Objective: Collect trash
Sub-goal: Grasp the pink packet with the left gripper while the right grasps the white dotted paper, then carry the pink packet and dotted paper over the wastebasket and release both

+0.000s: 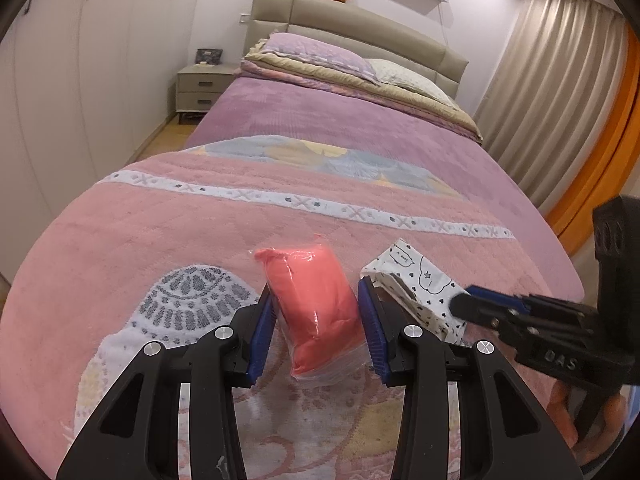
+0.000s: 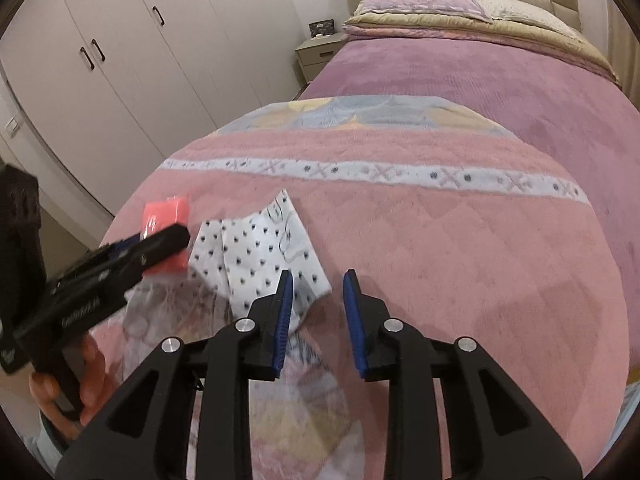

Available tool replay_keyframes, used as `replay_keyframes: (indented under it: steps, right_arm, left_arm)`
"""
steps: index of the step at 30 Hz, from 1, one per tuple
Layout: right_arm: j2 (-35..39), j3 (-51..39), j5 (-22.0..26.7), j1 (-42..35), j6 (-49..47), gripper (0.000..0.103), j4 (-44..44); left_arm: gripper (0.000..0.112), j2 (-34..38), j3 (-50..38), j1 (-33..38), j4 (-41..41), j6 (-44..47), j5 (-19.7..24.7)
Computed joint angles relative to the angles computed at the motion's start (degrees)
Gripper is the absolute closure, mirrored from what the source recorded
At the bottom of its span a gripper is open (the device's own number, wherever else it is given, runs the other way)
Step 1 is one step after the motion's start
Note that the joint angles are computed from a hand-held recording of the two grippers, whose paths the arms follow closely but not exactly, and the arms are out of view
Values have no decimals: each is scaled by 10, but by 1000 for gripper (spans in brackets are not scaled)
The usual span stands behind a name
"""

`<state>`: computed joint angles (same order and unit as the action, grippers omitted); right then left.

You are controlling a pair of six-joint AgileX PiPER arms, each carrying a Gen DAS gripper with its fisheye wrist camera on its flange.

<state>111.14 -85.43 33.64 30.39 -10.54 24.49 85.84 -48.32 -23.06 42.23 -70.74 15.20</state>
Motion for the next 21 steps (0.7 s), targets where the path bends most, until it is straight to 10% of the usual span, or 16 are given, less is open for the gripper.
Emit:
replay_keyframes:
  steps: [6, 9, 21]
  right_arm:
    - [28, -45, 0, 35, 63, 78, -95]
    - [19, -29, -8, 43, 47, 98, -94]
    - [-145, 148, -100, 50, 182, 102, -206]
  left_arm:
    - [73, 0, 2, 0, 18, -16, -1]
    - [73, 0, 3, -5, 32, -31, 1]
    - [73, -33, -10, -85, 38, -38, 30]
